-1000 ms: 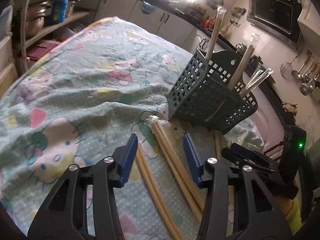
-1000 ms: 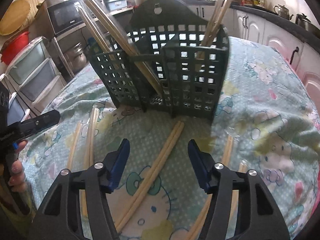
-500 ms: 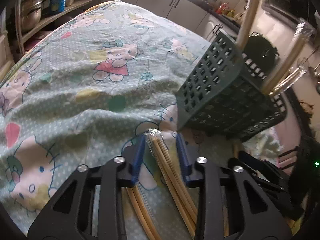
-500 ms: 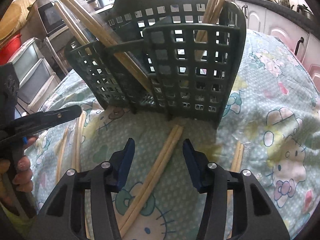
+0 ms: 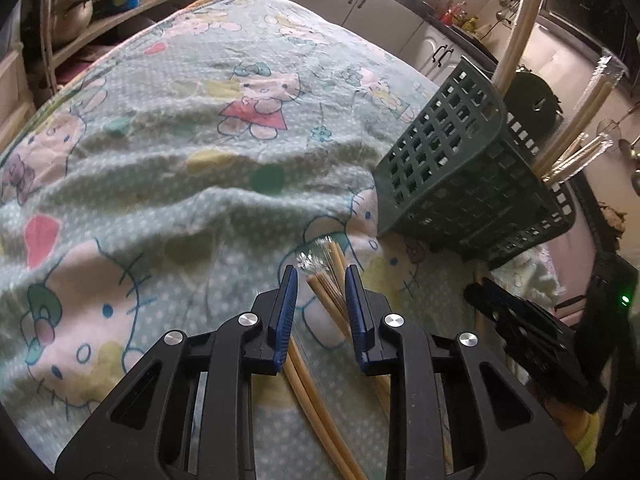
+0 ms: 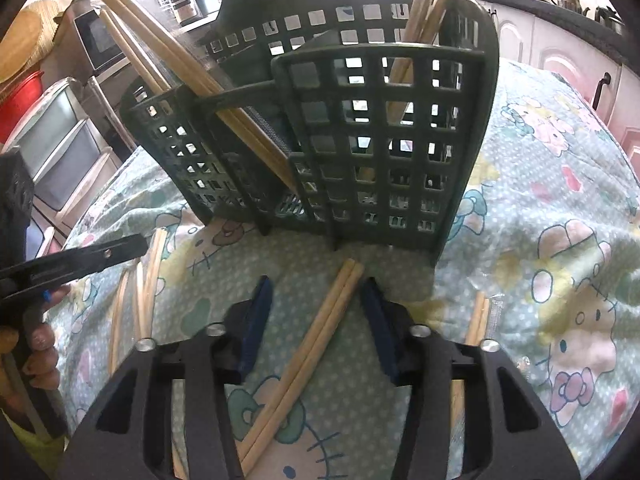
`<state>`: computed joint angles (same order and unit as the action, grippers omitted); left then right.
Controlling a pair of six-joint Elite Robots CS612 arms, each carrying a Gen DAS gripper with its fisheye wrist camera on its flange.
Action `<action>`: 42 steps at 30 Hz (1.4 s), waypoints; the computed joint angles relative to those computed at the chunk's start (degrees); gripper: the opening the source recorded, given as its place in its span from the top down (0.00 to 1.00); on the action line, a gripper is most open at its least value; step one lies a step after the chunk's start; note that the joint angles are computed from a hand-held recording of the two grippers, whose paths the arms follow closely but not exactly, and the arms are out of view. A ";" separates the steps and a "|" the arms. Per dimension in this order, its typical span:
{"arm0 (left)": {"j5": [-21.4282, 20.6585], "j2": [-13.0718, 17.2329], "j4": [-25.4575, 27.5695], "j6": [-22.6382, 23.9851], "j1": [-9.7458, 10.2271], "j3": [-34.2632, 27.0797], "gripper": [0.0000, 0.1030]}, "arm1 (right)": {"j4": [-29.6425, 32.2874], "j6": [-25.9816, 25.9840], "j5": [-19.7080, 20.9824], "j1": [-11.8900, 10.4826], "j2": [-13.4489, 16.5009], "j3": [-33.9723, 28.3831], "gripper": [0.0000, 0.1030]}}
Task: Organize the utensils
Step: 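Close the left tool on a chopstick while the right tool grasps one too, then lift both held chopsticks upright and carry them above the green basket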
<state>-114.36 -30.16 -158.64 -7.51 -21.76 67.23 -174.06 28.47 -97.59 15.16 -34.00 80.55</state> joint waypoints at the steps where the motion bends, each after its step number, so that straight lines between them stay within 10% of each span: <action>1: -0.47 -0.11 0.21 0.34 0.10 0.21 0.85 | 0.10 0.02 -0.01 -0.01 0.04 -0.10 0.74; 17: -3.00 -0.35 -0.37 0.20 0.33 0.38 0.96 | -7.57 -2.14 0.90 -0.01 -2.39 4.39 0.93; 42: -4.82 -8.76 -20.41 2.93 -0.76 9.82 0.99 | -27.98 -8.10 -3.65 2.67 -7.37 10.47 0.94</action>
<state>-119.19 -38.92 -179.05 -4.58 -22.52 77.05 -202.04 20.37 -101.24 17.83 -41.38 91.03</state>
